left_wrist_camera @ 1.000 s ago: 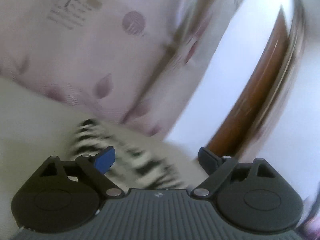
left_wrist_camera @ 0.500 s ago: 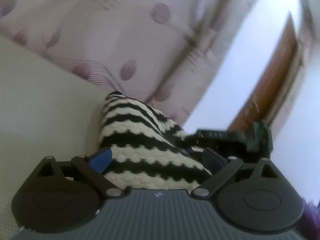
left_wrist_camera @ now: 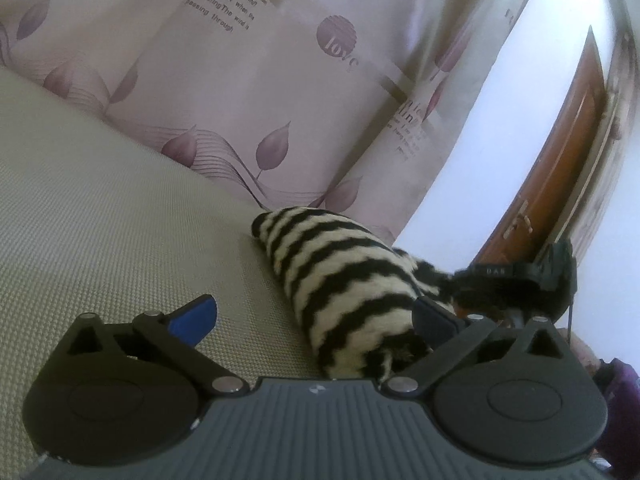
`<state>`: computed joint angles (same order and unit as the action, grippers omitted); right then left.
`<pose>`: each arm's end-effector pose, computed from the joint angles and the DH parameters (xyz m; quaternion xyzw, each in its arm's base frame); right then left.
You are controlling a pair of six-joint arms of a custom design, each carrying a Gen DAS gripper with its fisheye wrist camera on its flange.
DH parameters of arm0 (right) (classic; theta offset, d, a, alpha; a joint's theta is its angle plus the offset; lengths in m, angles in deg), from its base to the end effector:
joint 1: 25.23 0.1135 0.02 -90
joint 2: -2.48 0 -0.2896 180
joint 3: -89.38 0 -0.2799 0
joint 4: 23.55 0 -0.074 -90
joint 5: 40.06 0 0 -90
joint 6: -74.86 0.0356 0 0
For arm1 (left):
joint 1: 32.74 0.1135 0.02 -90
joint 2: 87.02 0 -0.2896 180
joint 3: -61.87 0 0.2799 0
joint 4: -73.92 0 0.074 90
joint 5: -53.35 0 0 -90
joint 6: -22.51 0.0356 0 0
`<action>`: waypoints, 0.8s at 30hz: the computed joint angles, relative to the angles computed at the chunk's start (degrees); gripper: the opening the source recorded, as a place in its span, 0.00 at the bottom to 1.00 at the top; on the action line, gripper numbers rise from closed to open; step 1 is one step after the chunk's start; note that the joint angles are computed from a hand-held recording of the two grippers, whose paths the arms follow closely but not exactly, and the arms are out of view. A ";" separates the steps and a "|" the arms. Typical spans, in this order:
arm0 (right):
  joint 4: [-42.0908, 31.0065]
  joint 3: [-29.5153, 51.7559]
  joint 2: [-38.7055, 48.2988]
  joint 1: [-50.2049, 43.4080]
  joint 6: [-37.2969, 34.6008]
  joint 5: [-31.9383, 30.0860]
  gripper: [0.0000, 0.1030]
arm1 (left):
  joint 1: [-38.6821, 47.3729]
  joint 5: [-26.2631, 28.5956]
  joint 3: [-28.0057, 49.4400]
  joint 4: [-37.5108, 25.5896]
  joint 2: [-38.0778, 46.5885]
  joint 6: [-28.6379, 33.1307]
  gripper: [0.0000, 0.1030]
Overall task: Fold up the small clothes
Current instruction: 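Press the rolled cardigan with the right gripper while the left gripper pushes it together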
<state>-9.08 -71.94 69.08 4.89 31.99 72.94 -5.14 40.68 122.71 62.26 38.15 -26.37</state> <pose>0.1641 0.0791 0.1127 0.2210 0.8395 0.1526 0.4723 0.3066 0.1211 0.0186 0.1669 0.7606 -0.4582 0.4286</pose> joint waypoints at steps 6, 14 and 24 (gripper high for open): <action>-6.22 -1.23 -3.56 -5.42 -2.82 -1.32 0.16 | -0.44 -0.49 0.17 1.17 0.34 -1.05 0.99; -11.74 7.47 11.67 -2.90 -14.59 3.00 0.16 | -3.70 -0.84 -3.84 5.18 -6.15 2.32 0.75; 10.59 -4.25 11.15 -8.52 -10.40 -5.16 0.18 | -19.09 -2.88 -0.37 -5.47 -6.93 18.48 0.35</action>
